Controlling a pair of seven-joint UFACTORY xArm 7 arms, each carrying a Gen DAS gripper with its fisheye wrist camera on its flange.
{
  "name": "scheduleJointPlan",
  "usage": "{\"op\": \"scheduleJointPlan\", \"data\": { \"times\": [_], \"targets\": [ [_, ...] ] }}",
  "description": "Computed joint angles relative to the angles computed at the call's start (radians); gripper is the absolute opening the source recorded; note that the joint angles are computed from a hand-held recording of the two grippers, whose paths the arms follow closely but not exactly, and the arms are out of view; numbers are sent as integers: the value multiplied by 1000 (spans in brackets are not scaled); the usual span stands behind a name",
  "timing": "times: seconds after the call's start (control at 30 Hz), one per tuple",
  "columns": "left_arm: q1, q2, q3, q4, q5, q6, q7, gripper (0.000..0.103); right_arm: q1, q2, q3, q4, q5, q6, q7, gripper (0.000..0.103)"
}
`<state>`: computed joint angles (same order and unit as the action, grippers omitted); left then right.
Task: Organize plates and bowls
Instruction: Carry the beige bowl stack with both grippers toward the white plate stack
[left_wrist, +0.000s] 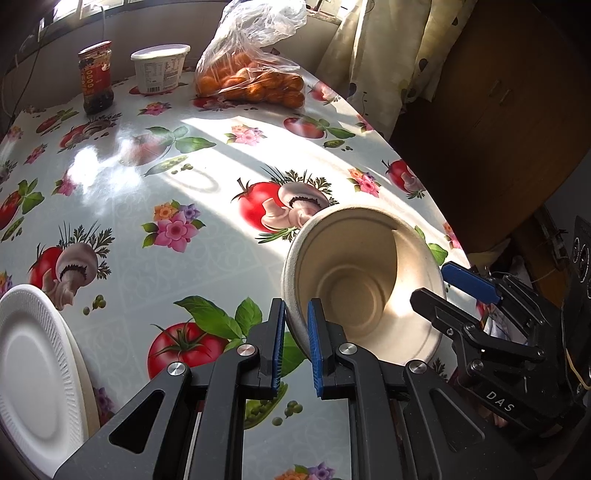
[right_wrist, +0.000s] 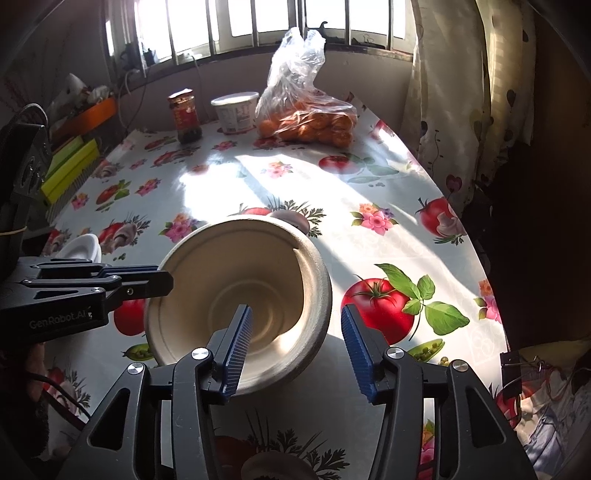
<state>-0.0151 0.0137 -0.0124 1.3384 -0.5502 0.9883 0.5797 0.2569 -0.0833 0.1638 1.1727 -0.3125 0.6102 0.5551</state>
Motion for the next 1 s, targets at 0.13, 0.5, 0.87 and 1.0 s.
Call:
{"op": "scheduleJointPlan", "data": {
  "times": [0.13, 0.5, 0.87, 1.0],
  "targets": [
    [3, 3, 1, 2, -12, 7, 6, 13, 0, 0, -1, -1, 0, -2, -2, 51],
    [1, -18, 5, -25, -32, -26, 3, 30, -4, -18, -2, -24, 35, -29, 3, 54],
    [24, -35, 31, -76, -147, -27, 28, 30, -28, -67, -25, -113, 167, -143, -21, 55],
    [25, -49, 32, -90, -168, -39, 41, 30, -32, -73, -33, -141, 228, -172, -40, 55]
  ]
}}
